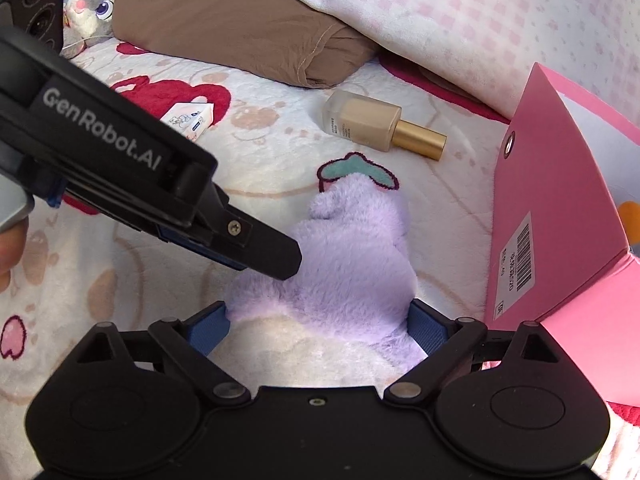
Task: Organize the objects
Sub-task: 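Lower the left gripper onto the lilac plush toy and close, then lift the plush toy with the left gripper and carry it over the pink box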
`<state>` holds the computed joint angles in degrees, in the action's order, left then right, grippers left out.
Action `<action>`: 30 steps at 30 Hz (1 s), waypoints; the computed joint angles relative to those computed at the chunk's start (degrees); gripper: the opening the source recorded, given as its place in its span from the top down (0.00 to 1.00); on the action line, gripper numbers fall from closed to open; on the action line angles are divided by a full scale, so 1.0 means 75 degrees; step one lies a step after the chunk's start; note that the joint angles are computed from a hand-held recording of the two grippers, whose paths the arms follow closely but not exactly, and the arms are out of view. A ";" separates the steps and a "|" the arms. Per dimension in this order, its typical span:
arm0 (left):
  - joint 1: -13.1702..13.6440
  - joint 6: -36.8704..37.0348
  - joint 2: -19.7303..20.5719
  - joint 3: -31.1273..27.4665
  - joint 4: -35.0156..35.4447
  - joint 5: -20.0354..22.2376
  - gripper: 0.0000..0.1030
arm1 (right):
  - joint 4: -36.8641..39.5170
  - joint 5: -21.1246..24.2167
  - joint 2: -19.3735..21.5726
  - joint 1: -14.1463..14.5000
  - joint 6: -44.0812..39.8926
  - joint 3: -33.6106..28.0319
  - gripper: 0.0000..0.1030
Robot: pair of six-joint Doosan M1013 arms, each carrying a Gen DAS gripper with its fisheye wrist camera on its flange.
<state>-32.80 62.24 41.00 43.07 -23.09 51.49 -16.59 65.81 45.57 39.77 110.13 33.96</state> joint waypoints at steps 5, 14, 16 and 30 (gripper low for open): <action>-0.0033 0.0144 0.0087 -0.0166 -0.0040 0.0210 0.68 | 0.0078 -0.0553 -0.0261 -0.0042 0.0276 0.0486 0.13; -0.0068 -0.0131 -0.0014 -0.0090 0.0015 0.0241 0.68 | 0.0161 -0.0733 -0.0446 -0.0044 0.0663 0.0680 0.42; -0.0079 -0.0280 -0.0062 -0.0065 0.0157 0.0268 0.68 | 0.0378 -0.0814 -0.0491 -0.0061 0.0488 0.0748 0.42; -0.0009 -0.0100 0.0026 -0.0202 0.0608 0.0259 0.61 | 0.0738 -0.0767 -0.0398 -0.0188 0.0809 0.0717 0.24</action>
<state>-32.86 61.49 41.20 41.56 -18.53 53.44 -11.06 60.06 42.59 38.36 116.20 39.34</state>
